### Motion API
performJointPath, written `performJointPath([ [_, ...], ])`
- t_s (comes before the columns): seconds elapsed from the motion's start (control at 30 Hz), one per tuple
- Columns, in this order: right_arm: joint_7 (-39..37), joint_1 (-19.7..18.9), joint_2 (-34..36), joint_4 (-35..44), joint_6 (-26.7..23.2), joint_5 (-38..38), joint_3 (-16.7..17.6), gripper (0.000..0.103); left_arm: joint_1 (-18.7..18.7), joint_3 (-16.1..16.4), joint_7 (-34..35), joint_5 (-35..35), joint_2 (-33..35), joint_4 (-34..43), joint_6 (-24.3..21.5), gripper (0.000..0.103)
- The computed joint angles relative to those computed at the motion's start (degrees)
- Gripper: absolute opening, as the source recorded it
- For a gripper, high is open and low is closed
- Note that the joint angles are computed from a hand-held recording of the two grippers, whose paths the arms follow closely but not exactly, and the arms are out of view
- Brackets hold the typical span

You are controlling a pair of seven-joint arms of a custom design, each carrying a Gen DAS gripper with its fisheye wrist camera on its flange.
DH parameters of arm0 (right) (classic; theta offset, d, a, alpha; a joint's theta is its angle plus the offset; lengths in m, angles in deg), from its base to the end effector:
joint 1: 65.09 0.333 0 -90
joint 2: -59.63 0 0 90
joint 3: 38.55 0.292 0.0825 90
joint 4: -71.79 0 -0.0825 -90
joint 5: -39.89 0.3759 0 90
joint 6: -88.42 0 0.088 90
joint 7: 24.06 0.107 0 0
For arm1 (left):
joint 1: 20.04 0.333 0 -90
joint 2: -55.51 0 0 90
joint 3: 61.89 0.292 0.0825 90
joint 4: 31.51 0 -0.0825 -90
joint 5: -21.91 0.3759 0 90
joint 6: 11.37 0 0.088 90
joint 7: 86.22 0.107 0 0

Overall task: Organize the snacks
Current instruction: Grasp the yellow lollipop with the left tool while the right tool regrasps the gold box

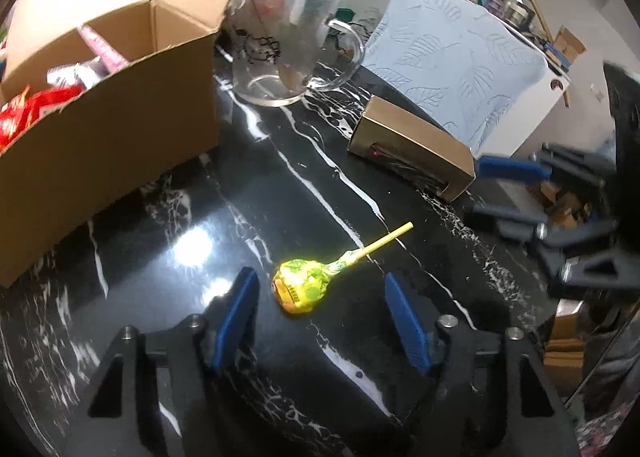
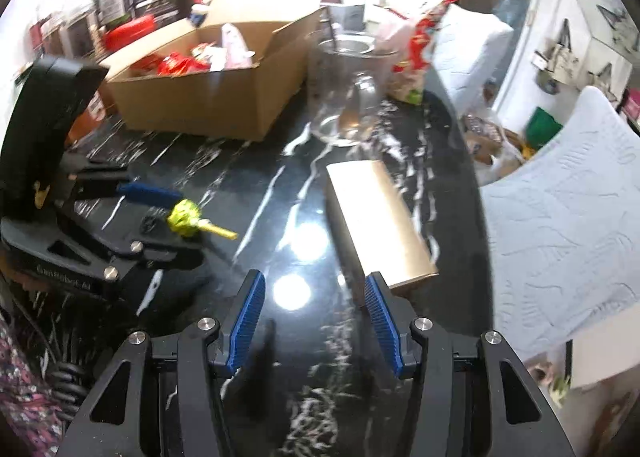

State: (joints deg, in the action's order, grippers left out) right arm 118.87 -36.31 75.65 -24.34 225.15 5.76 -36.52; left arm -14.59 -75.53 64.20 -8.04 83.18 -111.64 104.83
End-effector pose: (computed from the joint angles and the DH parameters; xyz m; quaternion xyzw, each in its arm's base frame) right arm 0.5743 0.3339 0.4664 -0.6585 0.6842 -0.2484 0.1909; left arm 0.6889 -0.0975 0.4418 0.2857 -0.9098 0.3002 0.0235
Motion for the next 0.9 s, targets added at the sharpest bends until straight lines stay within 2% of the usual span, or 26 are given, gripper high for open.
performJointPath([
  [0.03, 0.3, 0.0, 0.1, 0.2, 0.0, -0.3, -0.2, 0.052, -0.2, -0.1, 1.3, 0.1, -0.7, -1.5, 2.0, 0.040],
  [0.1, -0.2, -0.4, 0.7, 0.8, -0.1, -0.2, -0.4, 0.052, -0.9, 0.0, 2.6, 0.4, -2.2, -4.4, 6.6, 0.028],
  [0.13, -0.5, -0.5, 1.0, 1.1, 0.0, -0.2, -0.5, 0.052, -0.9, 0.0, 2.8, 0.5, -2.2, -4.5, 6.8, 0.027],
  [0.33, -0.9, -0.8, 2.7, 3.1, 0.4, -0.7, -1.7, 0.052, -1.0, 0.2, 1.7, 1.4, -1.0, -2.1, 4.7, 0.026],
  [0.37, -0.6, -0.8, 2.9, 3.5, 0.1, -0.9, -1.9, 0.054, -1.0, 0.3, 0.9, 1.6, -0.5, -1.4, 4.1, 0.026],
  [0.43, -0.2, -0.9, 3.7, 4.5, -0.4, -0.9, -2.3, 0.067, -0.8, 0.2, -0.3, 1.6, 0.2, 0.0, 2.7, 0.026],
  [0.57, -1.6, -1.3, 5.0, 5.8, -0.3, -0.2, -2.4, 0.067, -0.1, 0.0, -1.1, 0.8, 0.2, 0.6, 2.2, 0.026],
  [0.7, -1.8, -0.5, 6.7, 7.8, -2.1, -1.6, -3.3, 0.075, 0.5, 0.0, -1.6, 0.0, -0.3, 0.6, 1.2, 0.026],
  [0.9, -2.5, 0.1, 8.1, 9.8, -3.3, -2.7, -4.0, 0.075, 1.4, 0.1, -0.7, -2.1, -1.9, -0.8, 1.2, 0.026],
])
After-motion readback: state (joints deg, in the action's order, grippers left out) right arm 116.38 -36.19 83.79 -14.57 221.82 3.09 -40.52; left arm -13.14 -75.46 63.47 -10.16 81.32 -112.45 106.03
